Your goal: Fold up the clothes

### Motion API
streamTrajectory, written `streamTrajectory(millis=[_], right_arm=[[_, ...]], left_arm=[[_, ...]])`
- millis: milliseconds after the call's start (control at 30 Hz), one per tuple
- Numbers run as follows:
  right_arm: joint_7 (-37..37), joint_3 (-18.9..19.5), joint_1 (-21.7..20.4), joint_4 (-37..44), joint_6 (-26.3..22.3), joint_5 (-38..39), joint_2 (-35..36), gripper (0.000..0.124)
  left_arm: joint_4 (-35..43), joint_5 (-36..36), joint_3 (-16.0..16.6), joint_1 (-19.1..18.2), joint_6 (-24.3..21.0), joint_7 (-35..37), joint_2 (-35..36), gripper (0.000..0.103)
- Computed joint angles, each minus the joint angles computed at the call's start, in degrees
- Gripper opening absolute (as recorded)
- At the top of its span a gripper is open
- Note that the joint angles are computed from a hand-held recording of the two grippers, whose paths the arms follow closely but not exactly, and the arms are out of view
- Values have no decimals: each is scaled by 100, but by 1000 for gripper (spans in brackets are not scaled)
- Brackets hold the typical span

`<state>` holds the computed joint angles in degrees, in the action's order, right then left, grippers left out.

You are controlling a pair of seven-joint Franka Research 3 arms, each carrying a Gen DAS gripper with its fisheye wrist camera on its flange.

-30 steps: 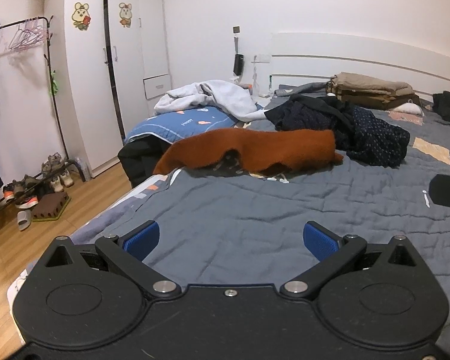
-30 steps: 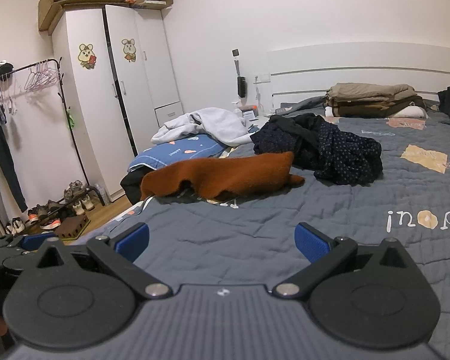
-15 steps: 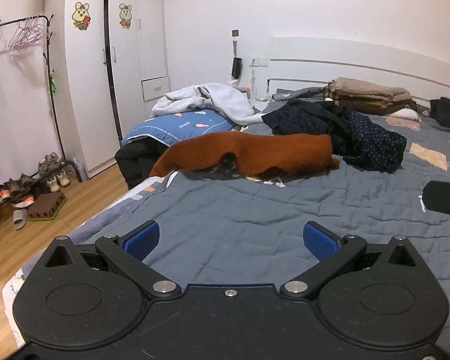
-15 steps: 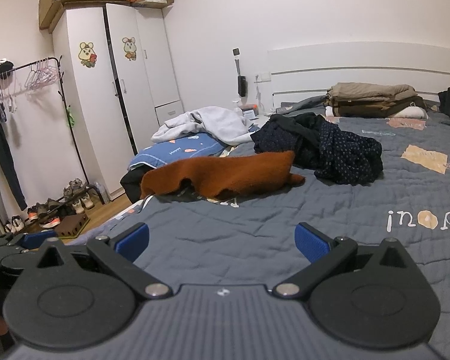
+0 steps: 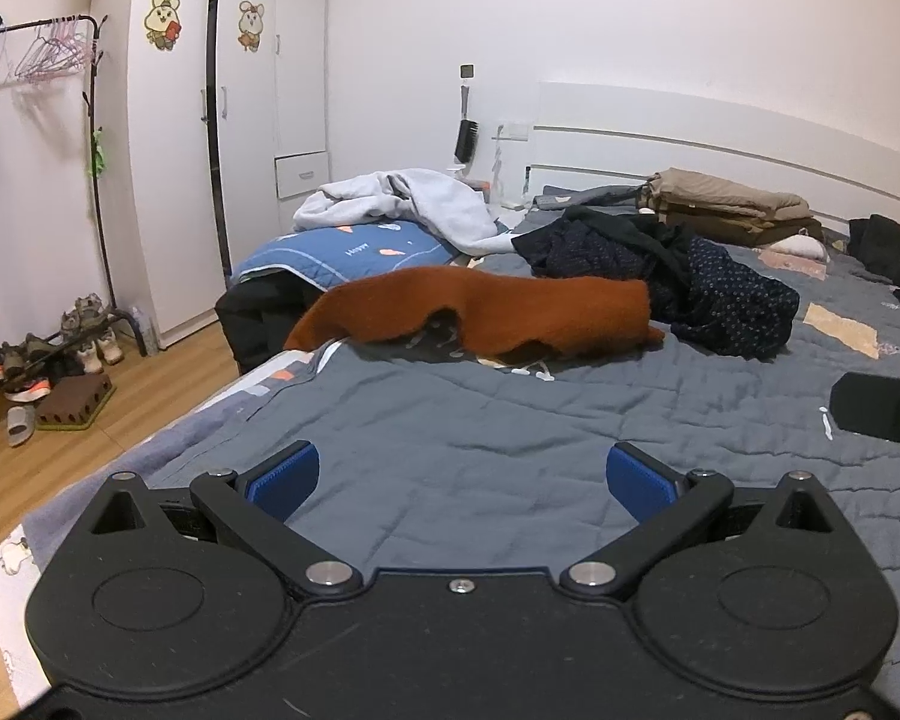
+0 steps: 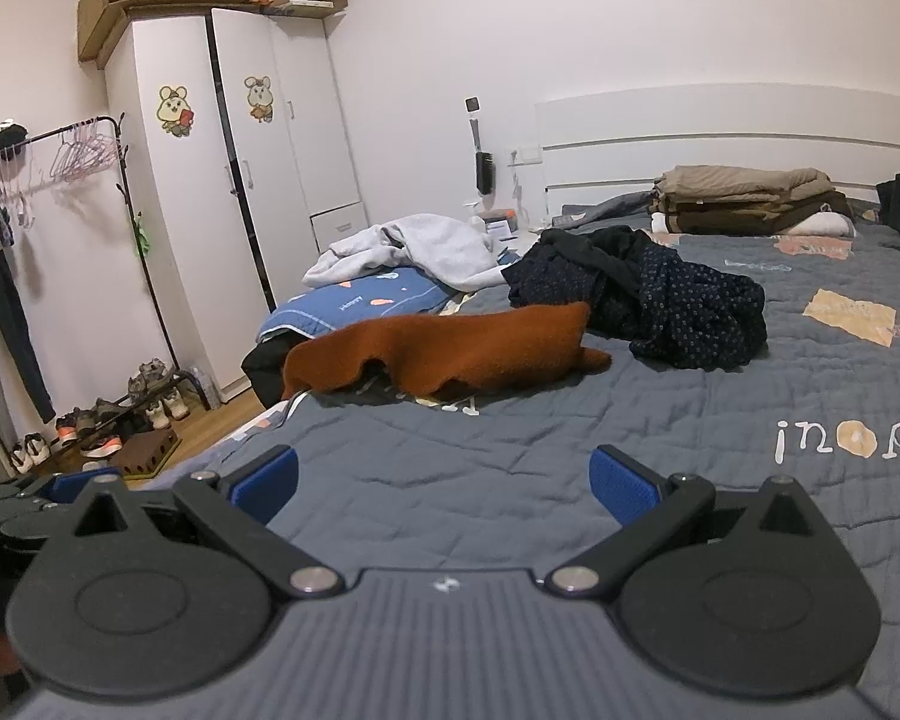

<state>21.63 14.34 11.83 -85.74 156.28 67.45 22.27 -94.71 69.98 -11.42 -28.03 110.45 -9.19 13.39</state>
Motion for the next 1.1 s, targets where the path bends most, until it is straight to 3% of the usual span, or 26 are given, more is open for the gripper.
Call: streamTrajectory(millis=[1100], right_arm=[[7, 13, 29, 50, -91, -31, 55, 103]], left_arm=[[-92, 289, 0, -19, -108, -112, -9, 103]])
